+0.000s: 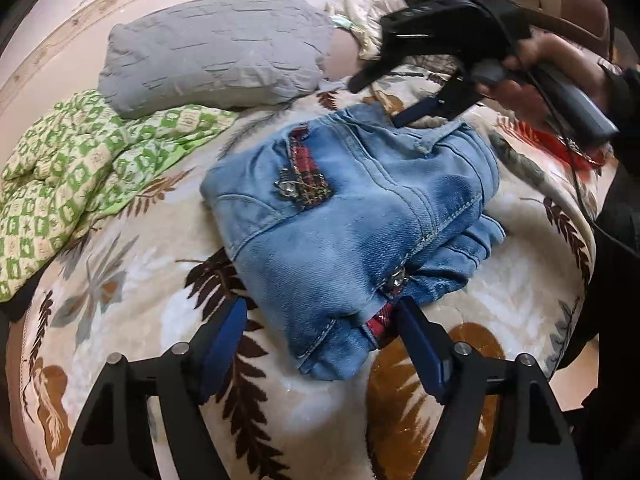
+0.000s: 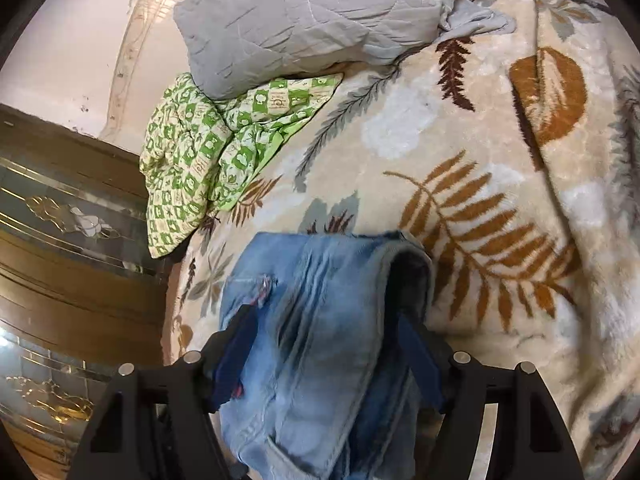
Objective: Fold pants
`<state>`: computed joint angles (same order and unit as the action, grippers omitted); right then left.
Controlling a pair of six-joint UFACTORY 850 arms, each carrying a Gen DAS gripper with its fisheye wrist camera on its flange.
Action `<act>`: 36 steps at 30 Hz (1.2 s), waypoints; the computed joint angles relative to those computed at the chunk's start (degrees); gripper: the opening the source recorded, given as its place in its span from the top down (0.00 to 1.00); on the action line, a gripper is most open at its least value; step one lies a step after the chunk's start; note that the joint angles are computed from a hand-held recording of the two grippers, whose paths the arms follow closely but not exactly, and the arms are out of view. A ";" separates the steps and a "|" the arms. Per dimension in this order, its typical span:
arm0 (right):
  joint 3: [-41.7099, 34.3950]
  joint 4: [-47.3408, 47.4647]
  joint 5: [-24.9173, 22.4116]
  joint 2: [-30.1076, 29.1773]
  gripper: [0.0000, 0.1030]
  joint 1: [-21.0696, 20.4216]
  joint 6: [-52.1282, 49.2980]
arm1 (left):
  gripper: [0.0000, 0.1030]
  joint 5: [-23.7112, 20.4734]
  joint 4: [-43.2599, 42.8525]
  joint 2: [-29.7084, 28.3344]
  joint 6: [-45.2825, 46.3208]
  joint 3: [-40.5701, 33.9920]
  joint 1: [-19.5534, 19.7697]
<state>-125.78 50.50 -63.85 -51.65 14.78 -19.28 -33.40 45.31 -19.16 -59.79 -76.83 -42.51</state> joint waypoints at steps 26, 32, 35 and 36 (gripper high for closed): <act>-7.12 -0.69 2.88 -6.13 0.93 -1.67 3.11 | 0.68 3.37 -1.73 -0.09 -1.18 1.44 -0.33; -5.68 0.12 1.02 -4.55 0.88 -1.77 0.84 | 0.38 1.25 -1.84 -0.87 -1.96 0.29 -0.58; -0.83 -2.61 2.27 -0.90 0.59 -1.41 -2.05 | 0.10 -1.16 -10.20 -2.34 3.82 -1.55 -0.09; 1.57 -2.79 2.93 0.71 0.26 -1.40 -3.78 | 0.10 -1.44 -11.94 -2.49 5.01 -1.66 -0.08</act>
